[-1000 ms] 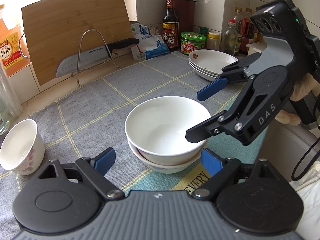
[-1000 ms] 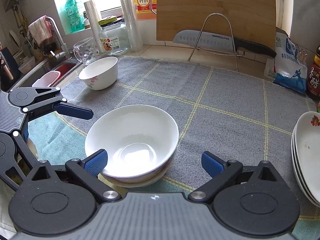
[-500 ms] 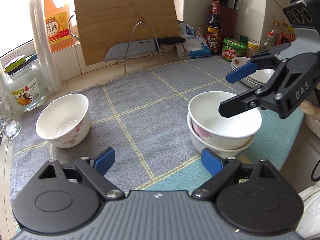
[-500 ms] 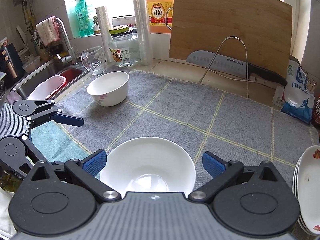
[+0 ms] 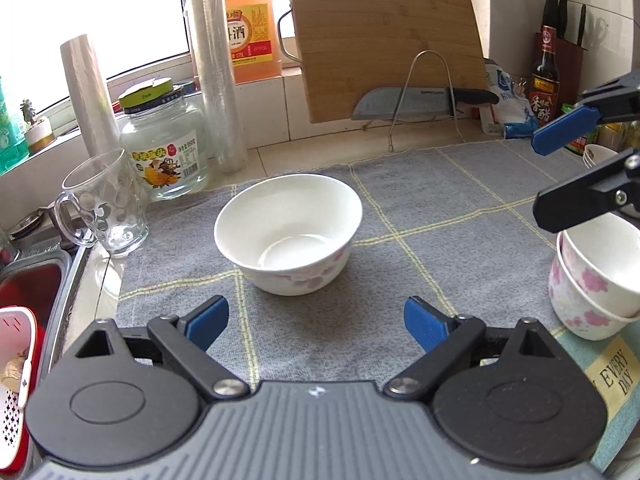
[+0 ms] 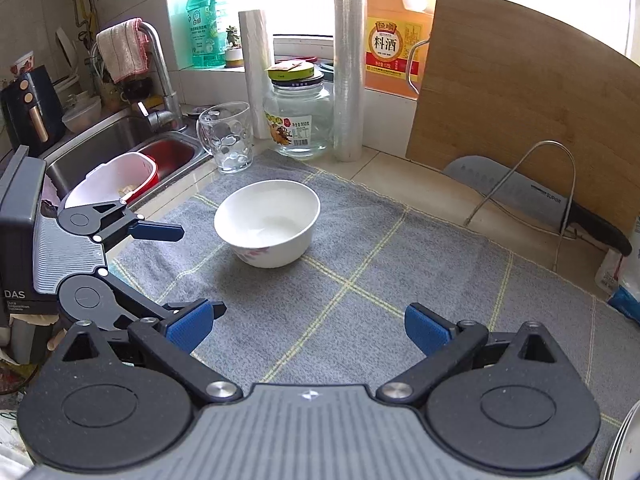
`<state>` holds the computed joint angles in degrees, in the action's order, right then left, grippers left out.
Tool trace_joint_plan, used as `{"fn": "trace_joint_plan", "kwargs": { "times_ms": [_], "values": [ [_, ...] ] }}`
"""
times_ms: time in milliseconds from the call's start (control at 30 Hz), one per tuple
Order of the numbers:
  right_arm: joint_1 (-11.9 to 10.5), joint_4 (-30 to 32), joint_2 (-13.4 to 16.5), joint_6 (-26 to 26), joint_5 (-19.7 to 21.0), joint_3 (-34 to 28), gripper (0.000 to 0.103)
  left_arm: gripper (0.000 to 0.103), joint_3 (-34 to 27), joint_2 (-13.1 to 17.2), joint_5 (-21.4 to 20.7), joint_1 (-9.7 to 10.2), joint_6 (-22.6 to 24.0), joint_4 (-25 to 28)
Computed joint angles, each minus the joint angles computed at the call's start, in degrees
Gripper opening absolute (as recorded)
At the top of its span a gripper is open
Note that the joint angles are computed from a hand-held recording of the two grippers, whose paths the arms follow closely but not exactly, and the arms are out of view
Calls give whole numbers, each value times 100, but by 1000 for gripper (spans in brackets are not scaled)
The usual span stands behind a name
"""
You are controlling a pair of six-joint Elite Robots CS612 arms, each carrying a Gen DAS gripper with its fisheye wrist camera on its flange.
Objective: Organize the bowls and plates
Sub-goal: 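Move the right tool to the last white bowl and grasp its rim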
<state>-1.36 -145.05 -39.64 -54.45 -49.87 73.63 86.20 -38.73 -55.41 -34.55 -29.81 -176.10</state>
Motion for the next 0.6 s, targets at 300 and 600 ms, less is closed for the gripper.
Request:
{"fn": "trace_joint_plan", "kwargs": {
  "times_ms": [300, 600],
  "values": [
    [298, -21, 210, -201, -94, -404, 103, 94, -93, 128, 34, 145, 264, -313],
    [510, 729, 546, -391, -308, -1100, 103, 94, -261, 283, -139, 279, 447, -458]
  ]
}}
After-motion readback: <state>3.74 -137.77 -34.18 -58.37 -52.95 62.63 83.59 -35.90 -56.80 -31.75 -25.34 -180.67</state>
